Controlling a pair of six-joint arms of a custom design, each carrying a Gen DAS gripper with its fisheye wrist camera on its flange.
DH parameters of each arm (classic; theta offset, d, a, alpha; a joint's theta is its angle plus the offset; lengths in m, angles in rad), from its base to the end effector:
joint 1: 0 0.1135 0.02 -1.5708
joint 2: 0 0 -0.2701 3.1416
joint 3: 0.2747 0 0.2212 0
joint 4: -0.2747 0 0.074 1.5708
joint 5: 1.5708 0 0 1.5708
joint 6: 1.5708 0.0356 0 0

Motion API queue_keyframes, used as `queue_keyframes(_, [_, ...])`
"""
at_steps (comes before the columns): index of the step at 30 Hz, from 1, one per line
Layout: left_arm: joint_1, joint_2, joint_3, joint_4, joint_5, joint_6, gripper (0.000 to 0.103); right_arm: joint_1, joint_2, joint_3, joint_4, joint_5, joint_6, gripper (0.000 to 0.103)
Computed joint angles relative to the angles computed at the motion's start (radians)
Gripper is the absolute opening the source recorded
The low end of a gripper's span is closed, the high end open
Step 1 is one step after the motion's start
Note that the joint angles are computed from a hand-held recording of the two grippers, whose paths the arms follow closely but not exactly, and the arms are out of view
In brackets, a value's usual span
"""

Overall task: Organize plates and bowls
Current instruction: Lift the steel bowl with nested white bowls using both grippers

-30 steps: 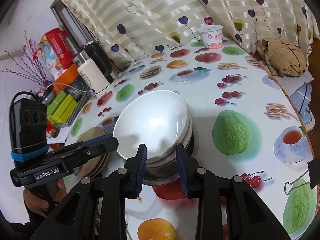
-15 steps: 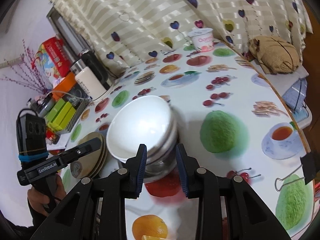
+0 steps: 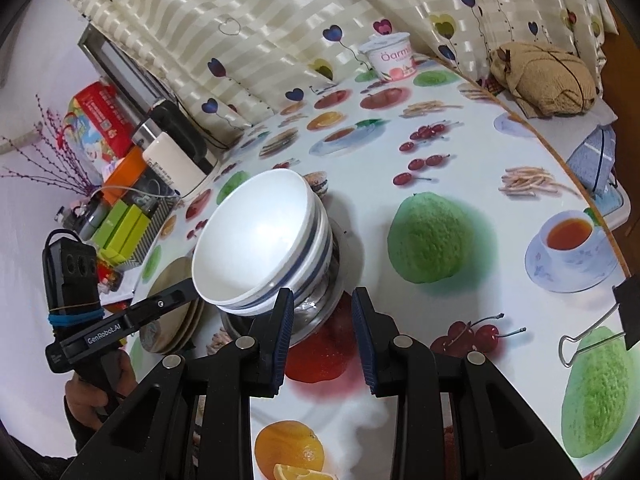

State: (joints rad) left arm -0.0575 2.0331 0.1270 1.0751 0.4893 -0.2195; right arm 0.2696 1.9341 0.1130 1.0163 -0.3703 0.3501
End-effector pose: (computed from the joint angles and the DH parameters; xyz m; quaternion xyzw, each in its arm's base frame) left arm 0.1969 -0.0281 0.0566 0.0141 0.9087 -0.2721 0.3162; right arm 0.1852 0.0645 0.0676 -0.0320 0.9137 0.2746 0.2978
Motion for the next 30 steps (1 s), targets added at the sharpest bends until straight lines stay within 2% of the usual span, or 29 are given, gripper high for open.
queue_keyframes(8, [0.004,0.018,0.016,-0.013,0.005,-0.003,0.026,-0.002,0.027,0.023,-0.011,-0.004,-0.001,0.020])
queue_keyframes(26, [0.017,0.077,0.095,-0.075,0.069,-0.003,0.026,-0.008,0.120,0.088,-0.011,-0.041,0.017,0.019])
queue_keyframes(30, [0.014,0.089,0.103,-0.074,0.081,-0.005,0.025,-0.017,0.140,0.098,-0.007,-0.058,0.016,0.016])
